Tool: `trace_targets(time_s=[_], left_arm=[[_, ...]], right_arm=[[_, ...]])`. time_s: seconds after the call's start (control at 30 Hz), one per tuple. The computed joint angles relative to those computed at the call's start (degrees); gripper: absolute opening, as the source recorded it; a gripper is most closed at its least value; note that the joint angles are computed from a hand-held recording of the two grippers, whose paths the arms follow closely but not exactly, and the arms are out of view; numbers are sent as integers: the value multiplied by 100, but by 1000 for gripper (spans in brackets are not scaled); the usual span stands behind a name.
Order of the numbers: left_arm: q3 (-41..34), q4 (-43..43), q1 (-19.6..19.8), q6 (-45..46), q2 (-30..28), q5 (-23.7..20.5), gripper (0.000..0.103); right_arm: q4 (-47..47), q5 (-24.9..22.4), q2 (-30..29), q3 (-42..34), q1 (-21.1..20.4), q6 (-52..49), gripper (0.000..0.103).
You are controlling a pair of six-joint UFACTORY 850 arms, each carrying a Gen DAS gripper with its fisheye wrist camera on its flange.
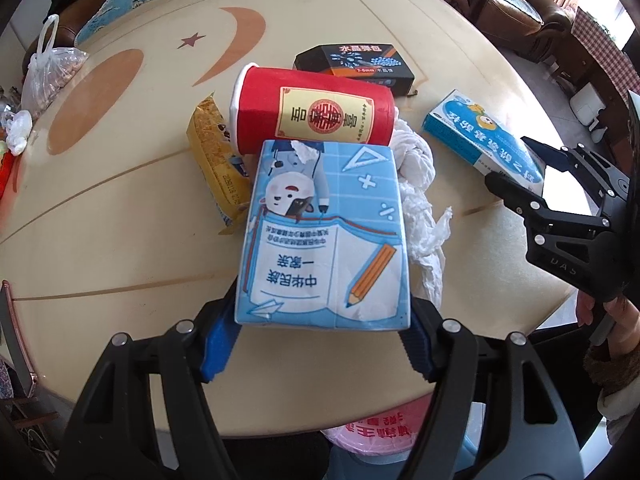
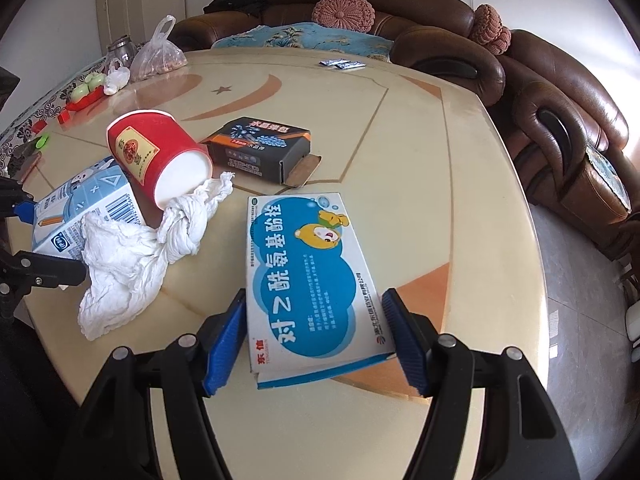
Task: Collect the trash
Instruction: 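Lift the tissue box with the left tool while the right tool lifts the medicine box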
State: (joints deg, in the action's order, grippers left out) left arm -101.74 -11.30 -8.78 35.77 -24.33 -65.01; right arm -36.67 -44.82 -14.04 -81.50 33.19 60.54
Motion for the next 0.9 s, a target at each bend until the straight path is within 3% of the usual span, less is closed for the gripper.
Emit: trace_targets(time_s=[0.5, 0.9], left_arm=[[362, -42, 33, -29, 270, 363, 68], [453, -189, 165, 91, 453, 312, 68]], right_arm=[[-587, -650, 86, -178, 327, 426, 62], [-656, -964, 146, -163, 528, 605, 59]])
